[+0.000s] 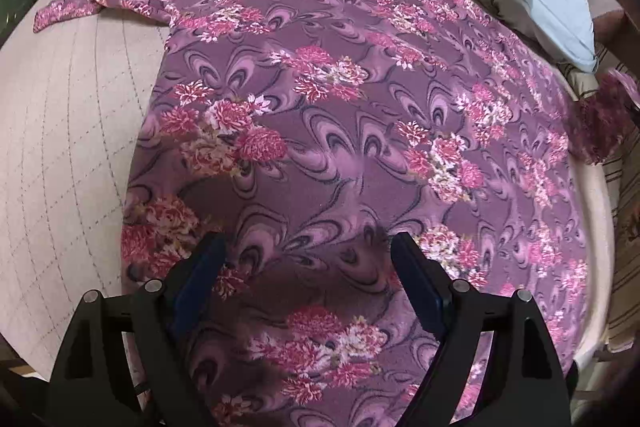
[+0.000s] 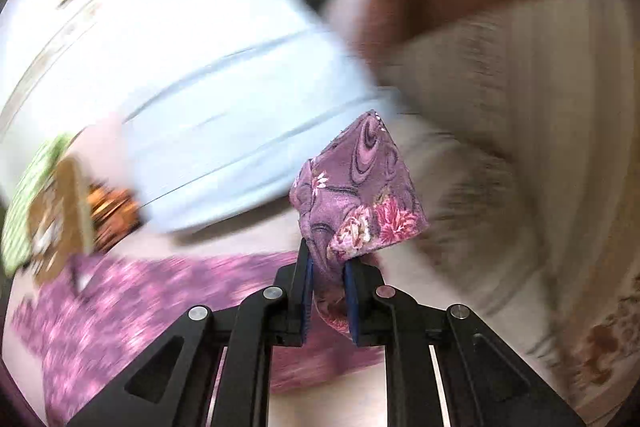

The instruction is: Fold small clothes

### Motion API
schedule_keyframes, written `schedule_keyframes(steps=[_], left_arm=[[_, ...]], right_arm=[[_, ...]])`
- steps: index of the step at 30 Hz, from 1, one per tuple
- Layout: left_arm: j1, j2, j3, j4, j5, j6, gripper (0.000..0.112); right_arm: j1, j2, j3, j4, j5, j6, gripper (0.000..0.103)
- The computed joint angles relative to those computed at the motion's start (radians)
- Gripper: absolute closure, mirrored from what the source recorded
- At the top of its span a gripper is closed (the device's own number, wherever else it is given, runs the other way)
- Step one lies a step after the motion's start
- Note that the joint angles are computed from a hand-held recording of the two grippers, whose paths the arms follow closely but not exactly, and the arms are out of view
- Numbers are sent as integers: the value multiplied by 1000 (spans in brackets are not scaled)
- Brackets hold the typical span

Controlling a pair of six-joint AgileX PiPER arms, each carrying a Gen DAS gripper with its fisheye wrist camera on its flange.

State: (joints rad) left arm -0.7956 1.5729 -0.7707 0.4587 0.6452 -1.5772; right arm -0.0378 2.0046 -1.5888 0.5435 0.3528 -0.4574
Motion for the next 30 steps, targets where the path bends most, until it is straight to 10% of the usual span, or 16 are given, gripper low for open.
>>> schedule_keyframes(steps=[8,17,22,30], left_arm=[[65,-198,145,-90,-124,57,27],[-14,-479,271,60,75,-133,27],[-9,-615,350,53,168,-179,27],[145,-585,295,-43,95,38,27]], right_arm=[[337,42,-38,-157,37,202,89],[676,303,-388,-333,201,470,88],[771,525,-714,-345,455,540,68],[628,140,-69,58,178,250,54]])
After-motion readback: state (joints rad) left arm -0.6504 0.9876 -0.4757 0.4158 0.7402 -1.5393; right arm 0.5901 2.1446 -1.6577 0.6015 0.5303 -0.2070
